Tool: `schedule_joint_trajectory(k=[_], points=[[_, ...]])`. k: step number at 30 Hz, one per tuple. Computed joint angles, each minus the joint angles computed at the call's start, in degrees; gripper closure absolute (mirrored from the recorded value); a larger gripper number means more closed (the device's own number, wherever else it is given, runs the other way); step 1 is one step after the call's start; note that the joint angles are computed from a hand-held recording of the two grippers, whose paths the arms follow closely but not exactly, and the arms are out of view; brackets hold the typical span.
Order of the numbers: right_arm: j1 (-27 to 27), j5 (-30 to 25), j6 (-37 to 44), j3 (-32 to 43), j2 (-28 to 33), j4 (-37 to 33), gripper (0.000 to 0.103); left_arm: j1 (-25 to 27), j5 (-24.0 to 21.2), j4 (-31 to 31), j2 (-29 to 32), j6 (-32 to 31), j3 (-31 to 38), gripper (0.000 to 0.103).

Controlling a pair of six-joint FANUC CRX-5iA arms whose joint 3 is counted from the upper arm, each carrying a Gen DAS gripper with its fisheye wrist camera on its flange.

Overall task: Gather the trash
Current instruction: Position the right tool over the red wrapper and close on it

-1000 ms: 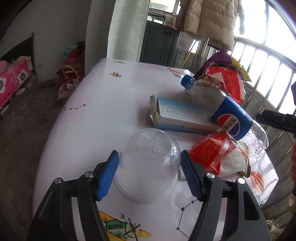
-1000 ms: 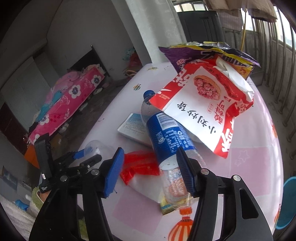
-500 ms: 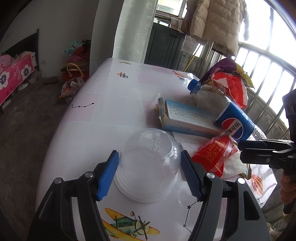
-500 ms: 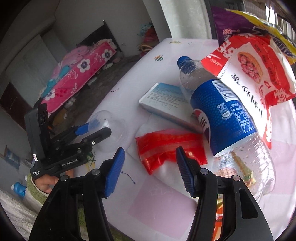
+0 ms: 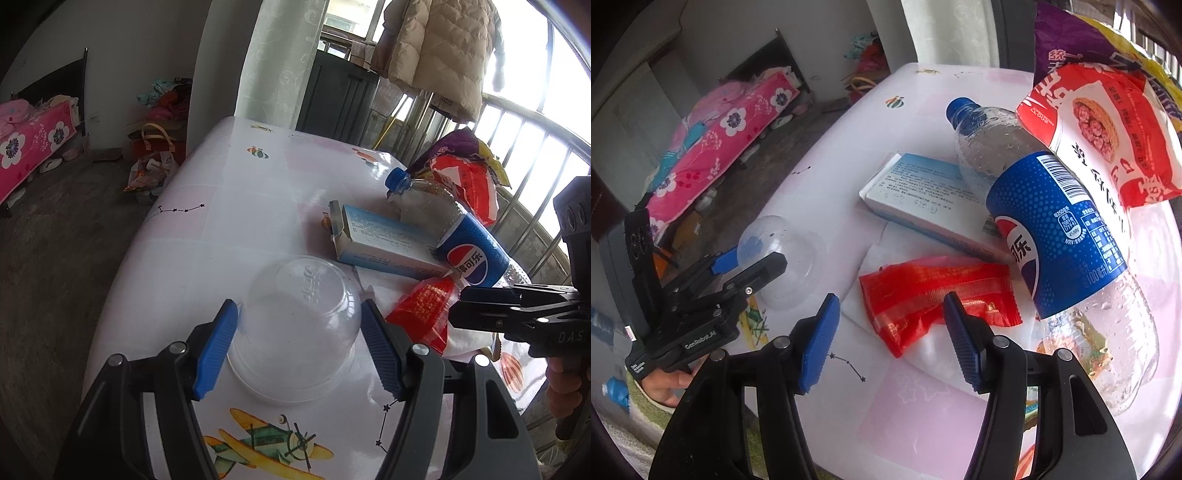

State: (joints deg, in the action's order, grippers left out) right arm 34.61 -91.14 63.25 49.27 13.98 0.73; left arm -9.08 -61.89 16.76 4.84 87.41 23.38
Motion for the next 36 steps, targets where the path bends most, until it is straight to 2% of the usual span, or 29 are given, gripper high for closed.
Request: schedule_joint_trajectory(k=[8,15,21,22,23,27,31,33,36], points=[[1.38,-1.26,-1.53,1.92,2.86,3.79,0.035,0.42,0.41,0.71,-0.31,-0.33,-0.72,0.037],[2.17,-0.97,-2.39,1.16,3.49,6.46,0.037,0.43,0.57,0.84,-0.47,-0.34,-1.02,0.037],[2.68,-1.1,-3.24,0.07,2.84,8.64,0.059,0.37,0.79,0.96,-0.38,-0.36,-1.07,0.037],[2.64,-0.93,-3.34,-0.38,2.53,8.71,0.063,0.4,0.8,1.02,-0.38,-0.42,-1.08,0.037],[2.65,-1.18,-3.43,-0.63,2.47,9.2,0.074,0.43,0.8,1.09,-0.38,-0.48,-1.1,0.037],[2.09,-0.42,-4.1,-2.28,1.23,8.7,0.086,0.46,0.88,1.16,-0.41,-0.47,-1.18,0.037],[1.82,0.08,-3.2,-2.62,0.05,7.52,0.093,0.5,1.11,1.41,-0.34,-0.5,-1.27,0.037],[1.92,1.01,-1.87,-3.08,-1.05,6.85,0.093,0.49,1.13,1.41,-0.31,-0.49,-1.26,0.037],[3.61,2.4,1.41,-4.74,-2.07,10.28,0.09,0.51,1.15,1.46,-0.27,-0.52,-1.25,0.037]])
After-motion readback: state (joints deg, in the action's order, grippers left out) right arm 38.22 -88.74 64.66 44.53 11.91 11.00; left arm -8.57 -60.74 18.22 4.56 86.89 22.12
